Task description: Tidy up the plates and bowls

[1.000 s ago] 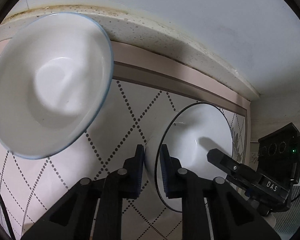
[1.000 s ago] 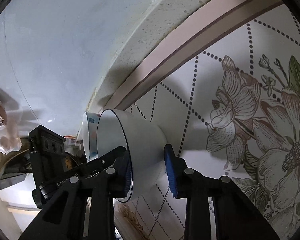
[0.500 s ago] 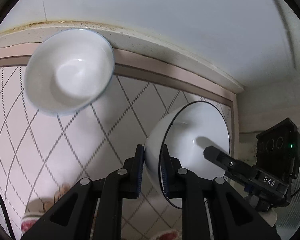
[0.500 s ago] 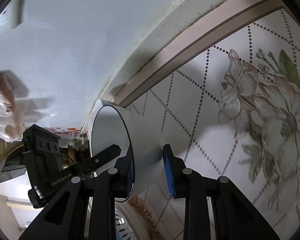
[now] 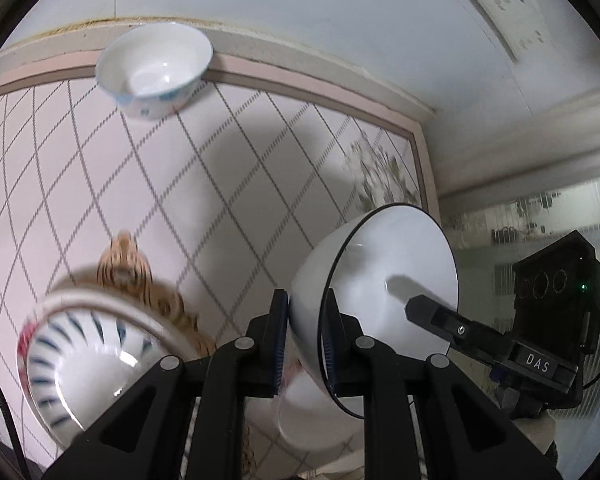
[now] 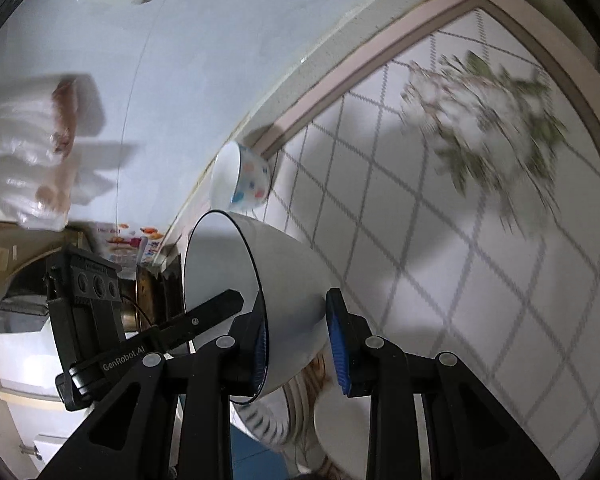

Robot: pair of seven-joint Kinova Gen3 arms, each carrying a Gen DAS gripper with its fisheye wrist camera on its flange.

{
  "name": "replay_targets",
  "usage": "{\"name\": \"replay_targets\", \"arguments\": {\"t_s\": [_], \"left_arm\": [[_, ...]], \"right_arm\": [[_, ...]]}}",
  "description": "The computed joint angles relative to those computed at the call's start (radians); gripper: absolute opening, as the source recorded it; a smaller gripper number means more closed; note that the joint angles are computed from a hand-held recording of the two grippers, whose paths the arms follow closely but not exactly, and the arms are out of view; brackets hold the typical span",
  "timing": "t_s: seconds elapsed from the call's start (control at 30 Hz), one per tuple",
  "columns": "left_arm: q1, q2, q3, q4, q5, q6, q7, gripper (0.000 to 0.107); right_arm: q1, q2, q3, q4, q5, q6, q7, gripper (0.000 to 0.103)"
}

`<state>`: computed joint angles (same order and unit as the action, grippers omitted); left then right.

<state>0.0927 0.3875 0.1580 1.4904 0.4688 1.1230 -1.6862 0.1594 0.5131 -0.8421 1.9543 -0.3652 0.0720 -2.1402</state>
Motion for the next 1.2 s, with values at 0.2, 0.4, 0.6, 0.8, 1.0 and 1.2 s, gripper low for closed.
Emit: {"name": "replay_targets", "arguments": {"t_s": [0.2, 0.4, 0.6, 0.8, 1.0, 1.2], "left_arm": [[-0.008, -0.079, 0.002, 0.116, 0.015, 0.006, -0.065, 0.014], [0.024, -0.109, -0.005, 0.181, -0.006, -0.004, -0.091, 0.014], [0.055, -0.108, -0.009, 0.21, -0.037, -0.026, -0.074, 0.014], [0.079, -0.096, -0.006, 0.219, -0.072, -0.042, -0.052, 0.014], [0.11, -0.087, -0.003, 0.219, -0.119, -0.066, -0.013, 0.014], [0.136, -0.088, 0.001, 0.214, -0.159, -0.085, 0.019, 0.014]], "right_arm": [[-0.024, -0.112, -0.047, 0.149, -0.027, -0.073, -0.111, 0.029], [-0.052, -0.154, -0.082, 0.259, -0.012, -0.166, -0.239, 0.029], [-0.157, -0.18, 0.002, 0.288, 0.017, -0.178, -0.319, 0.029], [-0.23, -0.183, 0.076, 0.285, 0.073, -0.155, -0.382, 0.029], [-0.244, -0.173, 0.102, 0.271, 0.153, -0.117, -0.443, 0.029], [-0.242, -0.166, 0.104, 0.252, 0.183, -0.08, -0.454, 0.029]]}}
